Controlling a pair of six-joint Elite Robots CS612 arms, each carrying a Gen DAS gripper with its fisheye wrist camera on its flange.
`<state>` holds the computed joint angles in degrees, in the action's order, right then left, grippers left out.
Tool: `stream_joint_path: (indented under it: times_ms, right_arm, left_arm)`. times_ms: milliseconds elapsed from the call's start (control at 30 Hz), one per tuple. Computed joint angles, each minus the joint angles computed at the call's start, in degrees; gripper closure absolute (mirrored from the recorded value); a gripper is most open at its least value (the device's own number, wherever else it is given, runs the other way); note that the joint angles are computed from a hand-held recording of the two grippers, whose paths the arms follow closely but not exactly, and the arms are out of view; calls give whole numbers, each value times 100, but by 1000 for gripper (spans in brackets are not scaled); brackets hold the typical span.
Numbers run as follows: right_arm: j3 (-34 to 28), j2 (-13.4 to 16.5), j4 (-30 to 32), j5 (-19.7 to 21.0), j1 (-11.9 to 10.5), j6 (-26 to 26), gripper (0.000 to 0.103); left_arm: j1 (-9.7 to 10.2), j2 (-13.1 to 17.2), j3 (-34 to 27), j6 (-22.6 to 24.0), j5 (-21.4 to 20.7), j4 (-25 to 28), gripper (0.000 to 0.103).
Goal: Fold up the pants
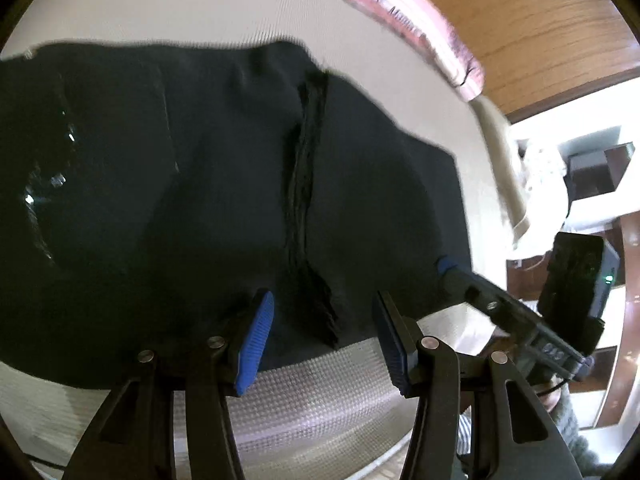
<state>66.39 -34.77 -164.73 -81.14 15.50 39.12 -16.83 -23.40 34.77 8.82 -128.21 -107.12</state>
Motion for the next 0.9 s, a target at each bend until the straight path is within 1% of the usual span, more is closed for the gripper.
stream_joint_path:
  times_ms: [133,200,267,300,333,367,433,500,533,600,700,767,833,900]
  right_arm:
    - [104,-14,-112,14,-22,167,61]
    - [152,-23,-138,12,-37,214,61]
    - [210,-46,-129,-18,-54,265,61]
    - [238,-58,-129,-29,-60,292,61]
    - [271,-73,-125,-59,-65,337,61]
    - [309,-92,-142,-76,-71,371,61]
    - [388,-130,-156,-117,-75,403,61]
    - [459,-168,-69,-130,-82,417,61]
    - [467,-165,-33,-121,-80,412,61]
    - [477,-150,84,-125,-70,368,62]
    - [445,-134,130,-252,-33,218,62]
    - [398,-143,262,-227,-39,154,61]
    - [401,-167,201,-185,-64,145,61]
    - [396,-212,130,-490,-56,34,61]
  left_arm:
    - [-76,47,-83,-1,258,151,51]
    - [-90,45,-69,0,274,101,53]
    - [-99,38,-63,89,192,90,86]
    - [-107,25,-45,82,220,43,88]
    - [-119,-33,49,80,311,-109,93]
    - [-121,-94,153,121,335,-251,95]
    - [-119,-209,353,231,429,-488,96]
    - [-128,-247,428,351,559,-521,97]
    - [-147,-270,490,404,735,-555,99]
    - [-198,-305,641,428,1245,-680,100]
    - [-189,-355,760,437,1192,-908,101]
    - [-203,-411,831,474,1235,-1066,101]
    - [-203,-480,944,529,1181,-1377,98]
    - [-194,-553,1065,520,1138,-1804,95]
